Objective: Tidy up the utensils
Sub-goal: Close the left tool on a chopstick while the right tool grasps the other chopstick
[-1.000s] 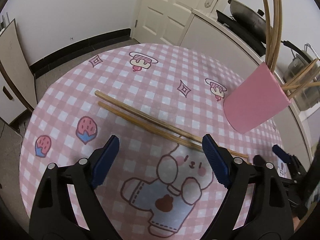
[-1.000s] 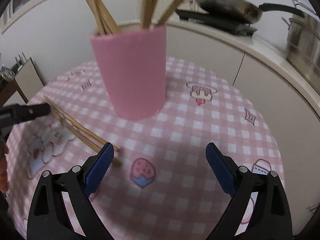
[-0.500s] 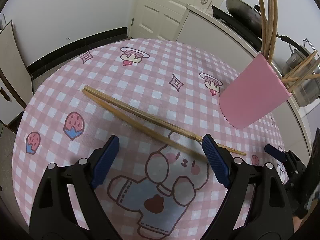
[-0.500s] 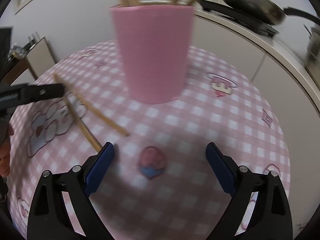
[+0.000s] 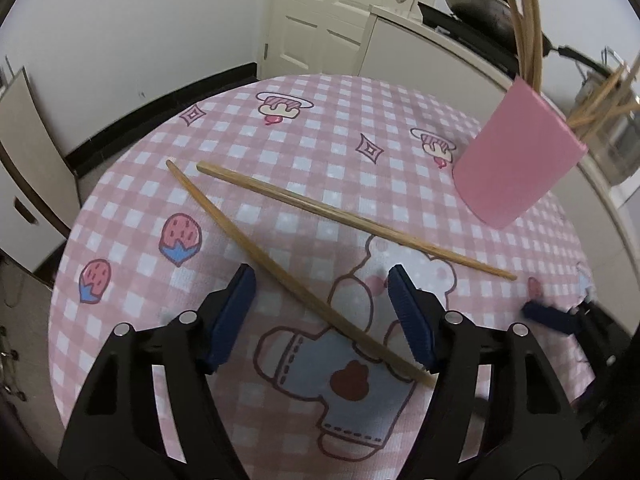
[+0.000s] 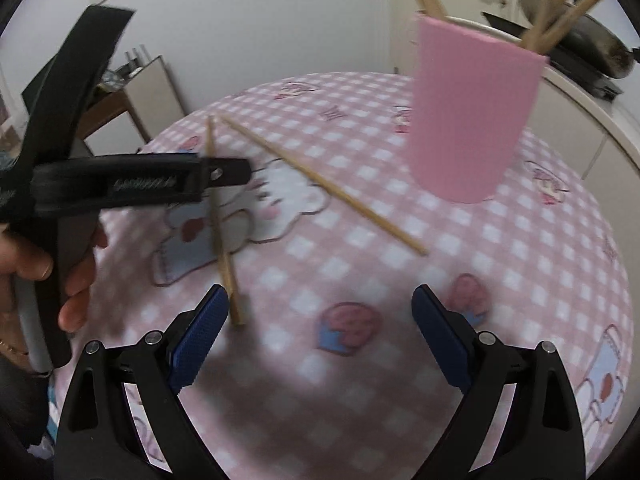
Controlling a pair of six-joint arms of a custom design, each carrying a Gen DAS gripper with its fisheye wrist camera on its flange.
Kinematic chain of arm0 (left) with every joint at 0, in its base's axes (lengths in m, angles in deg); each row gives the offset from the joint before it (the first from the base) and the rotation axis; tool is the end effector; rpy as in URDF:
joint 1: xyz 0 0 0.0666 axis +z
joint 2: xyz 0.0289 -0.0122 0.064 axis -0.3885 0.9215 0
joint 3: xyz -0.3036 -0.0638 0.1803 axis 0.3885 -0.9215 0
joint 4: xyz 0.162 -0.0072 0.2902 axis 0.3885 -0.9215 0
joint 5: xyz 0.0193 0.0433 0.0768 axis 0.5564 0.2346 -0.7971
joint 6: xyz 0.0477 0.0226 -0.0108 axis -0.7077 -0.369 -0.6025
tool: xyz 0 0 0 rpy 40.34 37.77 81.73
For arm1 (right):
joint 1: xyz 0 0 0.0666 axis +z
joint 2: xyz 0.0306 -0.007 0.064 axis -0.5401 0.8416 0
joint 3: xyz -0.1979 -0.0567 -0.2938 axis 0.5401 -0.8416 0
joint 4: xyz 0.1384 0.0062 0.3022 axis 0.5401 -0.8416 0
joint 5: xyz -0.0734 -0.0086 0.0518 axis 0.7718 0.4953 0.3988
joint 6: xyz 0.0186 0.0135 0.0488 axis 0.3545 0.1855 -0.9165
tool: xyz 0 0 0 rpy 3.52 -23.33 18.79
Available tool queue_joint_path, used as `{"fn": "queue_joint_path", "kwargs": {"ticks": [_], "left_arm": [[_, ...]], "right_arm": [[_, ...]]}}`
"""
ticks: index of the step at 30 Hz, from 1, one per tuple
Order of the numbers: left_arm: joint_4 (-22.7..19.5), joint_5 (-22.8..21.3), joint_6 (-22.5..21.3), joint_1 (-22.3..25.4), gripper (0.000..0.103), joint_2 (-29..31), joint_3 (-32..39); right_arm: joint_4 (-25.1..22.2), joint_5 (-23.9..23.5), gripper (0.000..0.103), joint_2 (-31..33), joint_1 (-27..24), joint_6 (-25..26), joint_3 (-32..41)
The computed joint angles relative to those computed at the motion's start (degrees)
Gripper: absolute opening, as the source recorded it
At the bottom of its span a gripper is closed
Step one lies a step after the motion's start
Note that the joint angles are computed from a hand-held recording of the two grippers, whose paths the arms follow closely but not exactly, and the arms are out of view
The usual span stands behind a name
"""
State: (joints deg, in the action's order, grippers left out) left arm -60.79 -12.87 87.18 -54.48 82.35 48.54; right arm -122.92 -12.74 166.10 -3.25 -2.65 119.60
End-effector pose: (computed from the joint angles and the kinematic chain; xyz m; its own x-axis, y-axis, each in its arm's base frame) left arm 0.4319 -0.2546 0.5249 -0.7724 -0.3130 -0.5526 -0.2379 0.9494 -0.2052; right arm 0.4355 0.2559 0.4943 -0.6049 -0.5362 -0.5887 -0.7169 0.6885 0.1096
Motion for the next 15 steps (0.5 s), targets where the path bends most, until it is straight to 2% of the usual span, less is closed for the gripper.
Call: {"fn": "queue_joint_path", "kwargs": {"ticks": [2,4,5,8,13,15], "left_arm": [[-0.42,0.17,0.52,0.66,0.066,0.0,0.15],[-2.89,-1.84,1.04,0.54,0.044,1.03,1.91],[-3.92,-2.85,1.15,0.58,0.04,1.42,2.49],[-3.16,-1.94,0.53,1.52,0.028,0.54,1.13],[0.89,1.39,-0.51,2.97,0.023,-2.39,-3.64],[1.4,1.48,0.05,3.06,0.023,-2.83,-4.35]], "right_arm": [[0.62,1.27,0.089,-0.46,1.7,0.44,-0.94],[1.01,1.28,0.089,-0.65,2.51,0.56,-1.3],[1.05,1.05,0.089,-0.61,2.75,0.61,-1.23],[2.78,1.61,0.089,-0.99,2.73,-0.73,-1.68],[7.68,6.65,0.089,-1.77,1.73,-2.66,-2.42],[7.45,8.69,0.089,-0.69,1.16,-2.7,-1.36]]}}
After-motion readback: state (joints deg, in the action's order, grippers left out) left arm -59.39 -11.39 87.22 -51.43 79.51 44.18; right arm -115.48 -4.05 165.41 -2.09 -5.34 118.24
